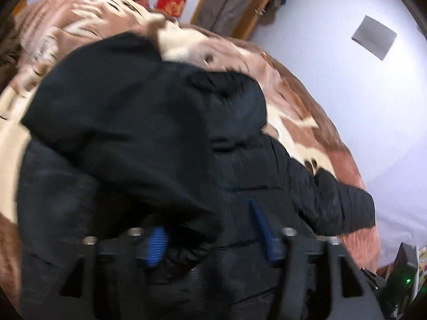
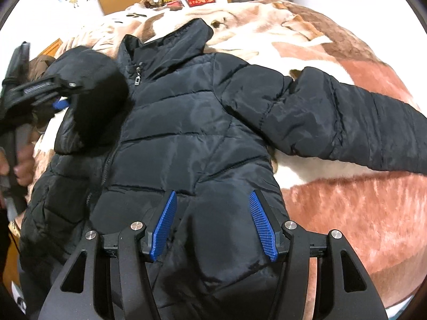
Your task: Fold large clothes
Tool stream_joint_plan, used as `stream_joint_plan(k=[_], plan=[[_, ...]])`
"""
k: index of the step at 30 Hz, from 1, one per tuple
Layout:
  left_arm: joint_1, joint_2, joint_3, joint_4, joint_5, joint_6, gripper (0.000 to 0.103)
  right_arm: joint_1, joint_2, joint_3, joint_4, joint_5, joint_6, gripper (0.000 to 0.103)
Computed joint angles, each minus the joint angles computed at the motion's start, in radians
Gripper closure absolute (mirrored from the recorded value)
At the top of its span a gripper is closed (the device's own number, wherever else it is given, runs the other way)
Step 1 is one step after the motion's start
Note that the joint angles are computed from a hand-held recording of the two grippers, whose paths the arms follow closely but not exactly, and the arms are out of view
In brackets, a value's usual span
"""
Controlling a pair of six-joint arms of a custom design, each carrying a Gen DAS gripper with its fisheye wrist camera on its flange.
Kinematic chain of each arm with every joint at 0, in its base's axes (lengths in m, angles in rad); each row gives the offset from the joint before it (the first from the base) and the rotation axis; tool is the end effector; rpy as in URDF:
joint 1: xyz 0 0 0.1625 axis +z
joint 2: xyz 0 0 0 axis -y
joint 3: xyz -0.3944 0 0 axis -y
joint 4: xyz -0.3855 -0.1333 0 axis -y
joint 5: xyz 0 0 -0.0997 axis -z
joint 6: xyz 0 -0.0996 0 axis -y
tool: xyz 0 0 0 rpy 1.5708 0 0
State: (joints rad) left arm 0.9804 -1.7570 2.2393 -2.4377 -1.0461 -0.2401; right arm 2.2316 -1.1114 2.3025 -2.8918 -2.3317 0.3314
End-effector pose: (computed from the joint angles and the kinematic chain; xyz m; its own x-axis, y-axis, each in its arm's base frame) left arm -0.0667 -0.4287 0.3288 -0.9227 0.1332 -0.3618 0.3054 0.8254 -0.4749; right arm 0.3125 -0.2966 0.0994 -0.7905 -0.0989 0.6044 -0.3716 0.8619 -0.3450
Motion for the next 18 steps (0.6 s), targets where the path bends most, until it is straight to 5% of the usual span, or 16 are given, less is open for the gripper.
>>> stream_joint_plan(k=[11,15,18], plan=[[-0.122,-0.165,0.069,0.086,-0.140,0.003,0.023,0.025,0.027,-0.042,-0.106,-0.032,-0.034,0.046],[-0.108,-0.214,0.037,0.117,-0.139,0.024,0.023,0.030,0.067,-0.081,-0.140,-0.033,-0.071,0.046],[-0.087,-0.230,0.028,0.086,-0.019,0.066,0.023,0.020,0.108,-0.121,-0.135,-0.019,-0.094,0.046]])
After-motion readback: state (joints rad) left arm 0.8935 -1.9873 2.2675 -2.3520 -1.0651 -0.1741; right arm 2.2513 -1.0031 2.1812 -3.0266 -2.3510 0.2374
